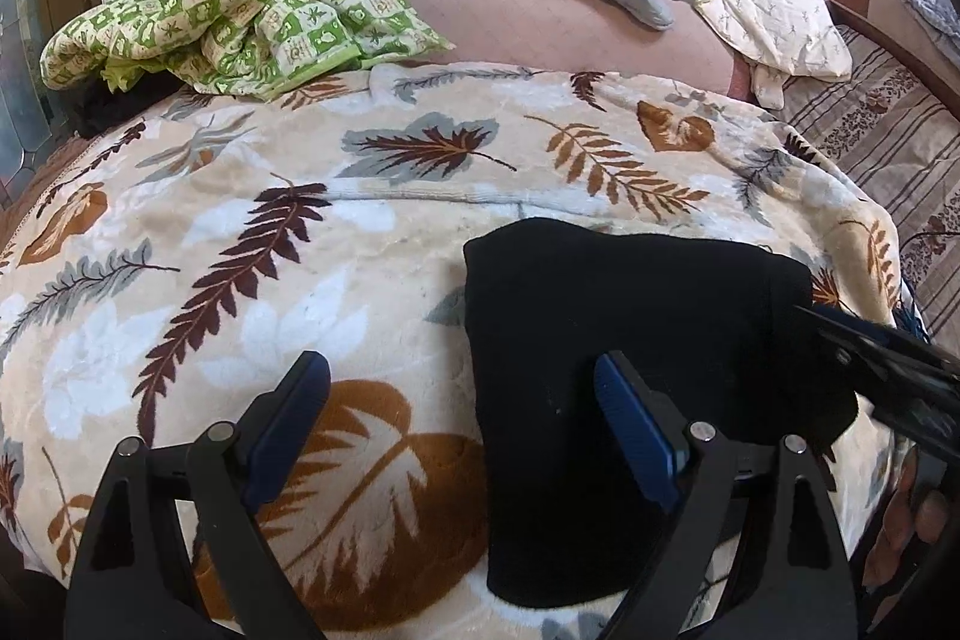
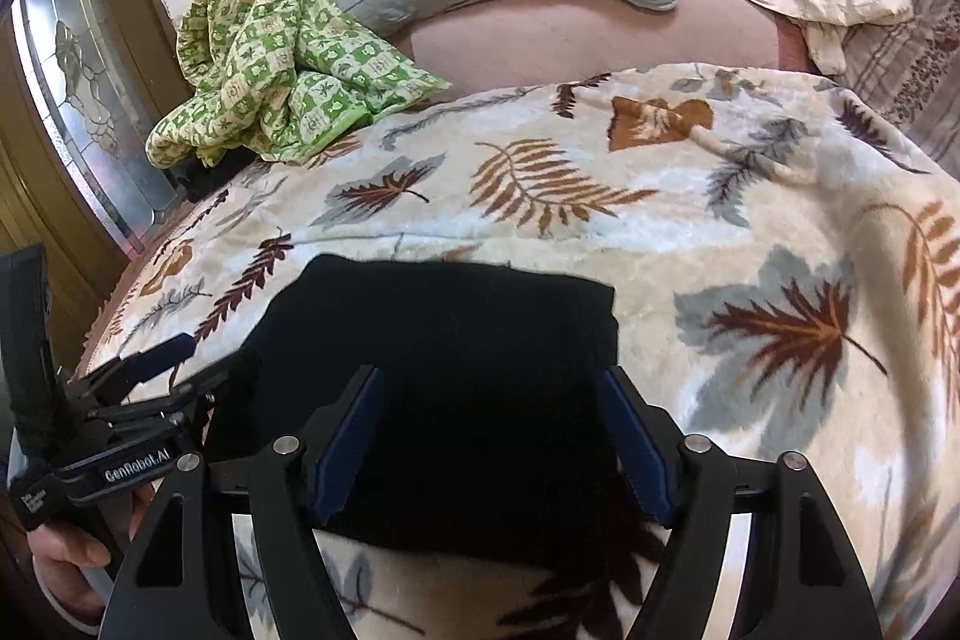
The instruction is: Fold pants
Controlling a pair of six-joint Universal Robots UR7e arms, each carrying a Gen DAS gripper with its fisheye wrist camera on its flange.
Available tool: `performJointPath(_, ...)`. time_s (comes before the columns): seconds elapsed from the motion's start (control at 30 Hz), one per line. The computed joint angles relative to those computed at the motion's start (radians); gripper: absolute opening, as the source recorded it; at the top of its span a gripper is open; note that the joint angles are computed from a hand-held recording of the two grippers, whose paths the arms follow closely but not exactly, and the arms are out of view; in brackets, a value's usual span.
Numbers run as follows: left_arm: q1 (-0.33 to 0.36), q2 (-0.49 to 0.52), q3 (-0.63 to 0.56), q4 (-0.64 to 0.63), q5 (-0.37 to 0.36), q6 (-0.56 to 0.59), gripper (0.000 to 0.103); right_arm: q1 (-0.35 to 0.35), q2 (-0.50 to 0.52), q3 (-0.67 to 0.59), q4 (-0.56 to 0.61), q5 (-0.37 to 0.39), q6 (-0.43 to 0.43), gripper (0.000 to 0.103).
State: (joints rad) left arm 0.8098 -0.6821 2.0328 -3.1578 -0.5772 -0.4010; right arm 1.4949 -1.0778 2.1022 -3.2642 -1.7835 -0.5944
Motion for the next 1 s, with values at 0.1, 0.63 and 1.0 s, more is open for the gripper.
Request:
performJointPath(0.1, 0.005, 0.012, -0.018, 0.004, -0.024, 0.018, 0.091, -0.016, 0.018, -0.056, 0.112, 0.021, 0.053, 0.0)
performJointPath(0.63, 0.022, 0.085, -0.096, 0.021, -0.11, 0.058, 0.091, -0.029, 0.05, -0.117, 0.103, -0.005, 0.064, 0.009)
performJointPath(1.0, 0.043, 0.109, -0.108, -0.02, -0.167, 0.009, 0.096, -0.014, 0.13, -0.166, 0.035, -0.113, -0.017, 0.002)
